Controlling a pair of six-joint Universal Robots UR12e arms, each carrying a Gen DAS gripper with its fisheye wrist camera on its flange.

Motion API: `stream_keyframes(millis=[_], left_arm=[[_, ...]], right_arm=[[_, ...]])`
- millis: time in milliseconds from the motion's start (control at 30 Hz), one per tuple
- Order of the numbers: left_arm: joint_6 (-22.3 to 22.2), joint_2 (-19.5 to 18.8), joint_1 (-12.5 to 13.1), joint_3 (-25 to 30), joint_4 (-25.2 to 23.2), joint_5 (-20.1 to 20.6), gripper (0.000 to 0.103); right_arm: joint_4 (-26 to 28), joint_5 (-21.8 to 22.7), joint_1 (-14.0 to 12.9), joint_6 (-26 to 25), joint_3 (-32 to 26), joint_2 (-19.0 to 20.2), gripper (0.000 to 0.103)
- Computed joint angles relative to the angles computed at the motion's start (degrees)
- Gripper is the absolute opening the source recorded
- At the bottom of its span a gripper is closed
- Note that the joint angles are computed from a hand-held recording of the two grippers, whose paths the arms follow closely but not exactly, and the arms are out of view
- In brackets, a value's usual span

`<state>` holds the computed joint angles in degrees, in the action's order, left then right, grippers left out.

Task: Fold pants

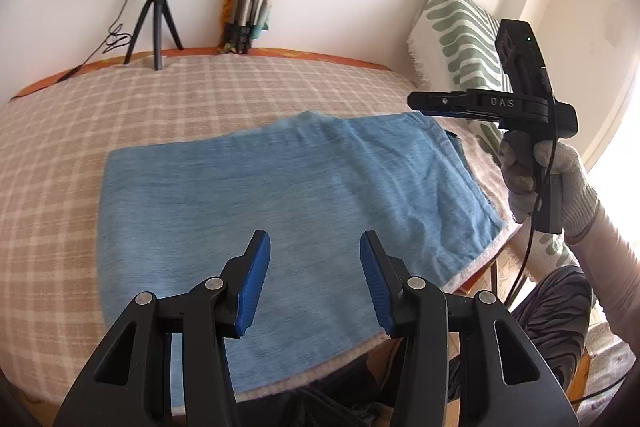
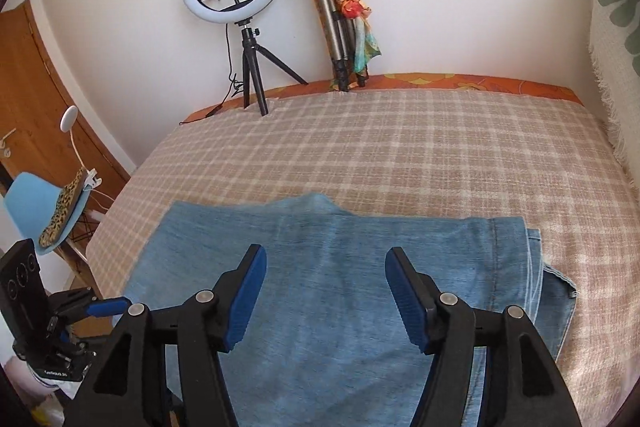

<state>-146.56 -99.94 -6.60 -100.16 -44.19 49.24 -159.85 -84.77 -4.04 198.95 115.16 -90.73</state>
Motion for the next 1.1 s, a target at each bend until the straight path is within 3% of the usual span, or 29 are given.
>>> stream_keyframes(millis=[100, 167, 233, 267, 500, 633, 800, 967, 1033, 1100], left_arm=[[-6.2, -1.2, 1.4, -0.1, 4.1, 4.0, 0.045], [-10.4, -1.8, 2.0, -0.5, 7.2, 7.6, 0.045], [-12.0, -2.2, 2.6, -0.6, 8.1, 10.0, 0.045], [-12.2, -2.5, 2.9, -0.5, 7.6, 10.5, 0.045], [-9.0, -3.2, 4.1, -0.9, 3.8, 11.2, 0.045], [-7.2, -2.7, 4.5, -2.1, 5.2, 10.6, 0.045], [-5.6, -1.8, 5.6, -3.6, 5.4, 8.6, 0.045], [-2.5, -0.3, 6.0, -6.1, 7.6, 8.3, 0.045], [-2.3, -0.1, 6.4, -6.4, 7.3, 7.2, 0.044], [-2.7, 0.2, 6.9, -6.4, 5.7, 5.6, 0.043]], right_arm=[[1.0, 0.9, 2.3, -2.4, -3.5, 3.3, 0.065], [0.9, 2.6, 3.8, -4.3, -5.4, 5.6, 0.053], [1.7, 4.3, 5.1, -5.5, -7.8, 8.1, 0.043], [1.7, 4.8, 5.9, -6.0, -8.9, 9.3, 0.042], [8.5, 8.9, 9.8, -9.4, -18.2, 17.5, 0.038], [13.2, 9.9, 10.8, -9.6, -22.6, 21.1, 0.035], [18.4, 7.2, 11.9, -10.6, -26.2, 23.5, 0.035], [21.2, 6.6, 11.9, -8.0, -28.4, 25.0, 0.036], [24.0, 6.6, 11.9, -6.7, -30.2, 25.5, 0.040], [27.0, 6.6, 12.0, -5.2, -32.2, 26.3, 0.050]])
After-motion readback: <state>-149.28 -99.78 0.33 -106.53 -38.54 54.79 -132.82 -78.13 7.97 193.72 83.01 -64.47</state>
